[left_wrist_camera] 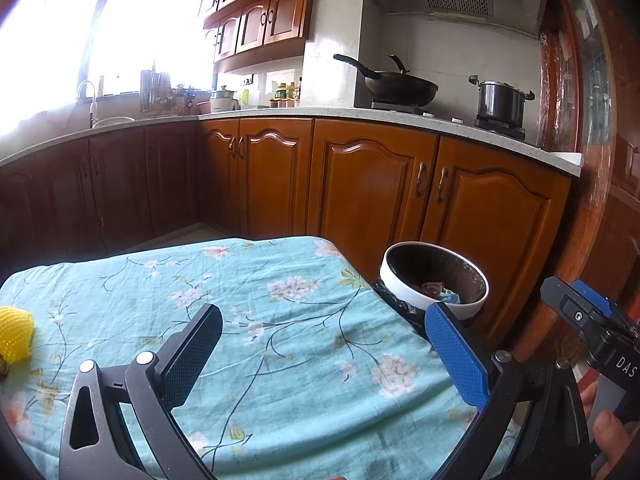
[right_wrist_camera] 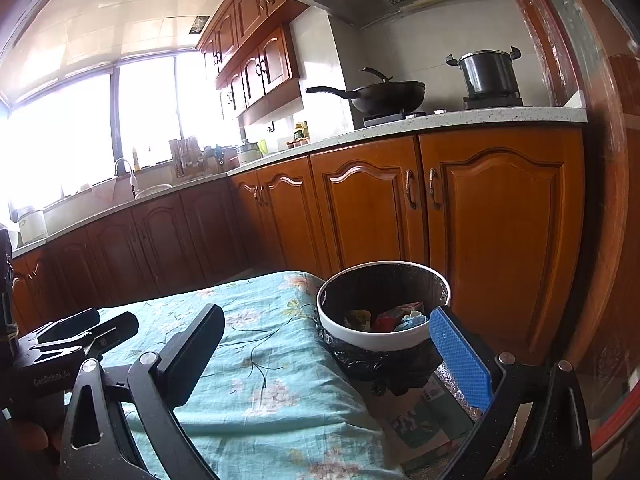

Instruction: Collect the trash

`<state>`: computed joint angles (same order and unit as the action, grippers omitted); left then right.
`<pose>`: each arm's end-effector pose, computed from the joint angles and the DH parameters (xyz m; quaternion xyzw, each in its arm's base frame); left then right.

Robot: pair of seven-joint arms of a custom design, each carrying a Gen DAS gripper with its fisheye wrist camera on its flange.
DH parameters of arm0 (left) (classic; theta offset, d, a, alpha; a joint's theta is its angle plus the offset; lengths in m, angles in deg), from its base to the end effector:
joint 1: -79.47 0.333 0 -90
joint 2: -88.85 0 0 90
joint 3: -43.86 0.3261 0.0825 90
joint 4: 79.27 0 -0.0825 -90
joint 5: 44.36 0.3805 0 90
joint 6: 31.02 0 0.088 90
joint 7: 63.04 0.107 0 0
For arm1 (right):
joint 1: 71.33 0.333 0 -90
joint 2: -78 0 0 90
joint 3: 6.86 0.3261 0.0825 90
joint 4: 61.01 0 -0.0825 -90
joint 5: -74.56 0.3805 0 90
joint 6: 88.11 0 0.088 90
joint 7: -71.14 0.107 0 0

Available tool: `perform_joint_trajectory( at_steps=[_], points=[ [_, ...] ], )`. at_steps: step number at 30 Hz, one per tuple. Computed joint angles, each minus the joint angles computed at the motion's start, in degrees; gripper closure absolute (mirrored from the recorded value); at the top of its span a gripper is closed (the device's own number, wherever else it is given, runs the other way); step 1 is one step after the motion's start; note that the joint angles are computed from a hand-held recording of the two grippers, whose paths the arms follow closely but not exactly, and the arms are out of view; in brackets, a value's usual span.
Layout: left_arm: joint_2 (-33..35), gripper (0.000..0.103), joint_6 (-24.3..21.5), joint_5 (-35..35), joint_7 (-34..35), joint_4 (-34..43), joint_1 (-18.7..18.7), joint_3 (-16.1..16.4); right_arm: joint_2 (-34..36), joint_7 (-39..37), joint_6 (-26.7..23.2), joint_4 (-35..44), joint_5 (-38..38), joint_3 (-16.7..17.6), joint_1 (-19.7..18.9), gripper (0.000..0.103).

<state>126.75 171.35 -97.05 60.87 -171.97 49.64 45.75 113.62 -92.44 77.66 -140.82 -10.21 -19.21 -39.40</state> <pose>0.6670 -0.2502 0.3704 -0.5880 0.6036 -0.4273 0.3276 0.6710 0.3435 0.4125 -0.5669 0.6125 -0.3521 0.4236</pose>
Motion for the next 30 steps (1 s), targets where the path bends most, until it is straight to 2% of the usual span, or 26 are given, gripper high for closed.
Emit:
perform_joint_trajectory(
  at_steps=[10,30],
  points=[
    [0.29,0.001,1.57,3.36,-1.06,-0.62,2.28,-2.61,0.03,-0.34,0.58,0.04,0.58,-0.08,-0.06,0.0],
    [0.62,0.001,1.74,6.0,-2.03,-0.86,3.47,-3.5,-0.16,-0.29,0.89,-0.21,1.04,-0.2,0.2,0.0]
  ],
)
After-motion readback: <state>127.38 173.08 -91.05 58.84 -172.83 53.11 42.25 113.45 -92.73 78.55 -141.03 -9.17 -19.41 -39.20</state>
